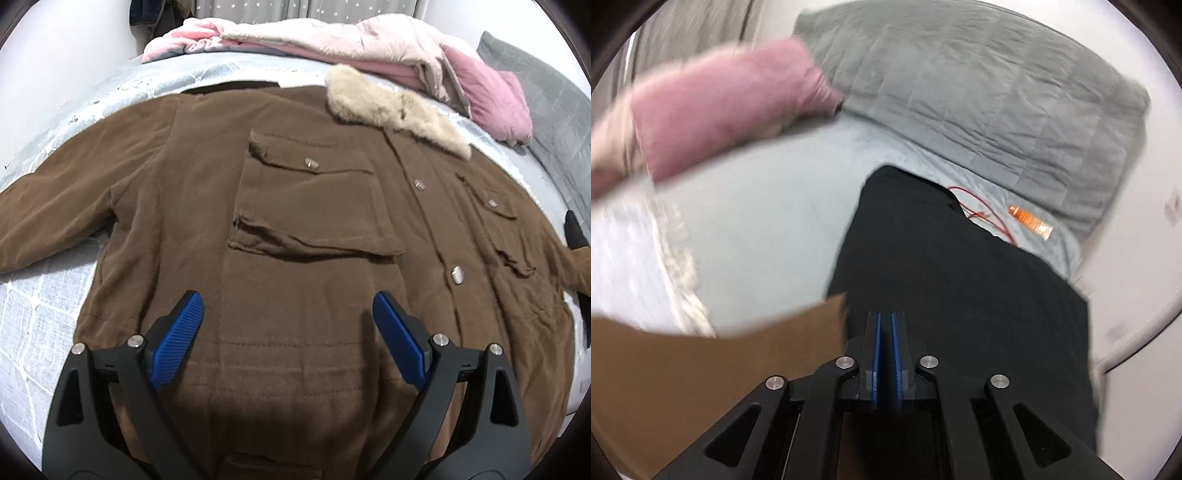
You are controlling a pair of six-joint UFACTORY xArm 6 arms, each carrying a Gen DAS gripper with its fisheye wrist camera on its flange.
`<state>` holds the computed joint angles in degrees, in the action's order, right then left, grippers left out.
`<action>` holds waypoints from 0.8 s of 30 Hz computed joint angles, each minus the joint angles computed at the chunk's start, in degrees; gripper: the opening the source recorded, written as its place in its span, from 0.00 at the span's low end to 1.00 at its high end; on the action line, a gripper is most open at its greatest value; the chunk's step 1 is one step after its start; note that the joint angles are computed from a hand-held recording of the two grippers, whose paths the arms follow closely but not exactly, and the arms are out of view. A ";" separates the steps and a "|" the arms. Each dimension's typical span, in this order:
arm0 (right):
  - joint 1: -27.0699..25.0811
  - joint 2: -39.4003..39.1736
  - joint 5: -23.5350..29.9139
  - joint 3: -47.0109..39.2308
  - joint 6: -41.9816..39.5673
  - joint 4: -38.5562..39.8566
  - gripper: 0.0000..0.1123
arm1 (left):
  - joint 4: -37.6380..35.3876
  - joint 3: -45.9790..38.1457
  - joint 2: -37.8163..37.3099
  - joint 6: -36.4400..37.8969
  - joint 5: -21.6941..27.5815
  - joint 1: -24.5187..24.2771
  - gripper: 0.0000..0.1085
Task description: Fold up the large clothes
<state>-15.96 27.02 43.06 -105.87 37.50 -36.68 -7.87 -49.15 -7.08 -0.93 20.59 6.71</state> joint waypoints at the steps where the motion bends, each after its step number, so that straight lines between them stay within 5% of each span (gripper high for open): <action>1: 0.09 -1.86 -2.15 2.20 -1.90 3.03 0.25 | -0.40 -0.04 -0.21 0.29 0.16 0.18 0.86; 4: 1.35 -4.56 -6.01 4.24 -10.70 11.75 0.48 | -2.90 -0.67 -0.62 2.17 1.91 0.86 0.86; 7: 4.11 -9.46 -8.48 9.21 -17.96 21.35 0.56 | -2.09 -1.46 -1.52 3.14 5.01 2.05 0.86; 12: 8.53 -17.03 -4.88 17.43 -35.74 45.44 0.60 | -3.84 -1.24 -4.89 6.20 10.19 6.25 0.86; 16: 10.84 -22.80 2.92 26.37 -46.76 63.92 0.60 | -5.45 1.24 -9.75 9.43 14.93 11.21 0.86; 24: 11.72 -30.69 14.00 44.27 -53.06 76.49 0.60 | -16.19 8.81 -21.61 26.49 33.68 24.58 0.86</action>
